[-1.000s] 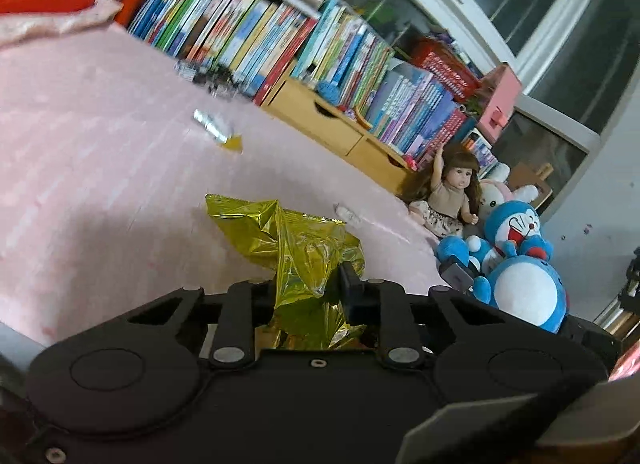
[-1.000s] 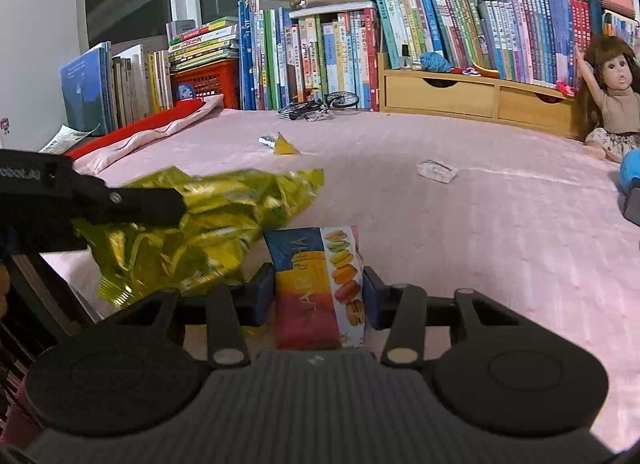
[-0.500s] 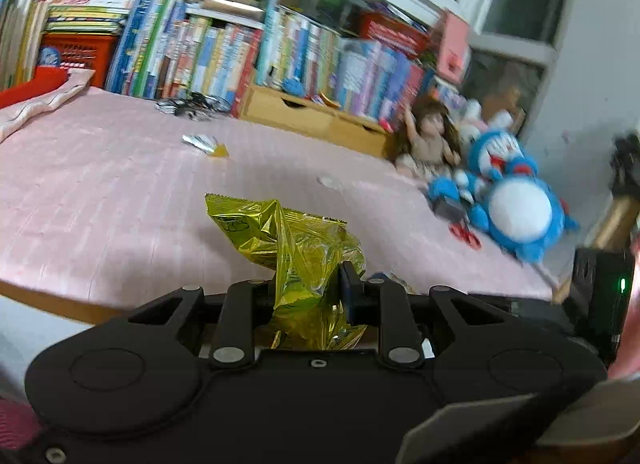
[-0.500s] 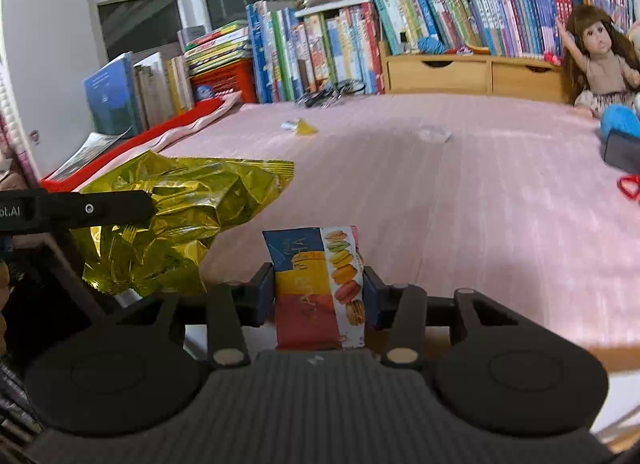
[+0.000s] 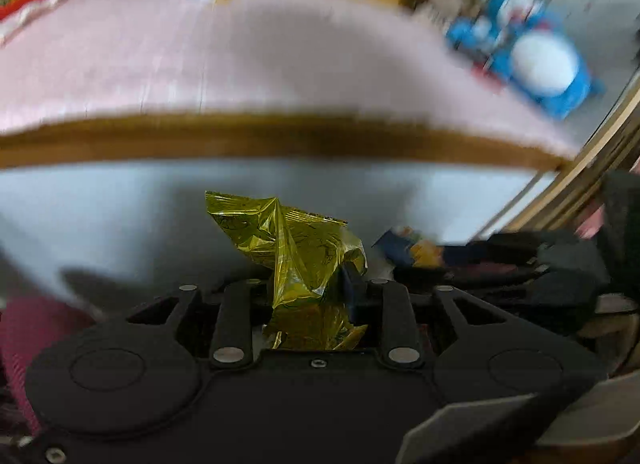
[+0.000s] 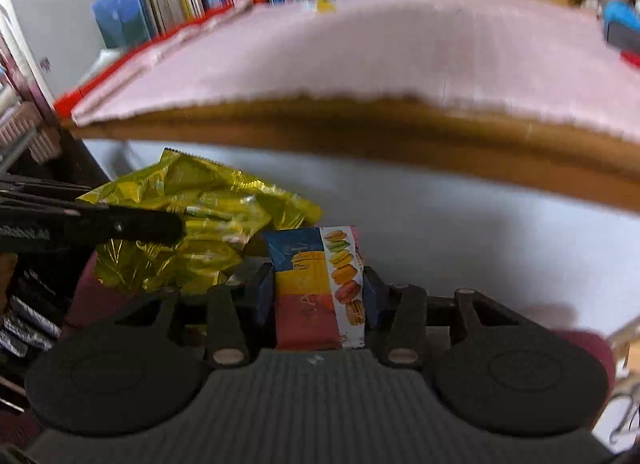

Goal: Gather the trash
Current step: 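Lower the foil bag and macaron packet into the trash bin and open both tools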

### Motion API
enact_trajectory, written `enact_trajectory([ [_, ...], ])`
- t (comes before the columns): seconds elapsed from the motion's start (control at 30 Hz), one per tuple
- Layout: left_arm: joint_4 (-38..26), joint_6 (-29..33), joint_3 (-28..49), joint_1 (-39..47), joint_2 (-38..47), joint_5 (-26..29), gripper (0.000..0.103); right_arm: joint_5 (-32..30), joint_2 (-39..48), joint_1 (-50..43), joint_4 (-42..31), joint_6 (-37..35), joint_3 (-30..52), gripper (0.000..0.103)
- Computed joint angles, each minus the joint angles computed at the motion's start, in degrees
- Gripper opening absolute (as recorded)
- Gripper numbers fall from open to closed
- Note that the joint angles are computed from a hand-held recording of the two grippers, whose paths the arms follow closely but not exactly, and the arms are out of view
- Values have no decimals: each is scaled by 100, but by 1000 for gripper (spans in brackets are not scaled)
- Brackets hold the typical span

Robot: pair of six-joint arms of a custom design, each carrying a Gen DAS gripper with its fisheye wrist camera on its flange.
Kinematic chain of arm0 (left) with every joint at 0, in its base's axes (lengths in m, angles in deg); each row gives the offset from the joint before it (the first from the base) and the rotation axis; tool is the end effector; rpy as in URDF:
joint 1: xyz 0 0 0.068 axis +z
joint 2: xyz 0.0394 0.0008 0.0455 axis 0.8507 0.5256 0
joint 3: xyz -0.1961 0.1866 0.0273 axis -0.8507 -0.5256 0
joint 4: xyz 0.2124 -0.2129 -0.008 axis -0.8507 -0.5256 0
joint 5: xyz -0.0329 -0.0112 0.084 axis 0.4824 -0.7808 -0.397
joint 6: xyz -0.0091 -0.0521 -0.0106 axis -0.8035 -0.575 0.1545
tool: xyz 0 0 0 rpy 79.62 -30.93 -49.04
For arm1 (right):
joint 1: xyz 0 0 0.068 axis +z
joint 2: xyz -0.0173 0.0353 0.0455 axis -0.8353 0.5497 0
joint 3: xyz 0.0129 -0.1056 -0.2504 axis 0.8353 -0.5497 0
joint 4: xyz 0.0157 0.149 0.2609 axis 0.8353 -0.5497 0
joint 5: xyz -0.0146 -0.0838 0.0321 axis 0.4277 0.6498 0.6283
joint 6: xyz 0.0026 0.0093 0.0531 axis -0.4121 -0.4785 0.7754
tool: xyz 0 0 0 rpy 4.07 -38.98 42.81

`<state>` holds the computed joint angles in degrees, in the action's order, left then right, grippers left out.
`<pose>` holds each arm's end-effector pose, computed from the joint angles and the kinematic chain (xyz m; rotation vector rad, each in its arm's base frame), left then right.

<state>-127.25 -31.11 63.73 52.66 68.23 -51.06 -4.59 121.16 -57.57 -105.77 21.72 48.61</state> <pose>0.2806 -0.0451 0.2405 0.8015 2.4564 -0.5740 0.2076 0.0024 0.1809 0.1797 2.4301 0.2751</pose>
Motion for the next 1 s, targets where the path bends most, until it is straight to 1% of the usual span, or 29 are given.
enact_trajectory([
  [0.17, -46, 16, 153, -144, 698, -351, 27, -132, 822, -45, 174, 81, 68, 51],
  [0.23, 182, -46, 118, -281, 879, -649, 28, -162, 1134, -47, 267, 102, 143, 52],
  [0.37, 405, -95, 190, -478, 1318, -965, 28, -112, 1565, 33, 463, 159, 262, 53],
  [0.63, 574, -226, 347, -741, 1850, -1317, 31, -178, 2022, 17, 705, 164, 341, 55],
  [0.73, 572, -283, 402, -768, 1937, -1362, 35, -174, 2147, 4, 772, 177, 375, 59],
  [0.77, 567, -298, 415, -775, 1952, -1373, 37, -254, 1982, -144, 664, 61, 298, 65],
  [0.8, 639, -469, 375, -931, 1941, -1431, 38, -260, 1972, -142, 665, 78, 290, 65],
  [1.0, 665, -564, 412, -939, 2021, -1443, 50, -322, 2047, -195, 633, 123, 345, 75],
])
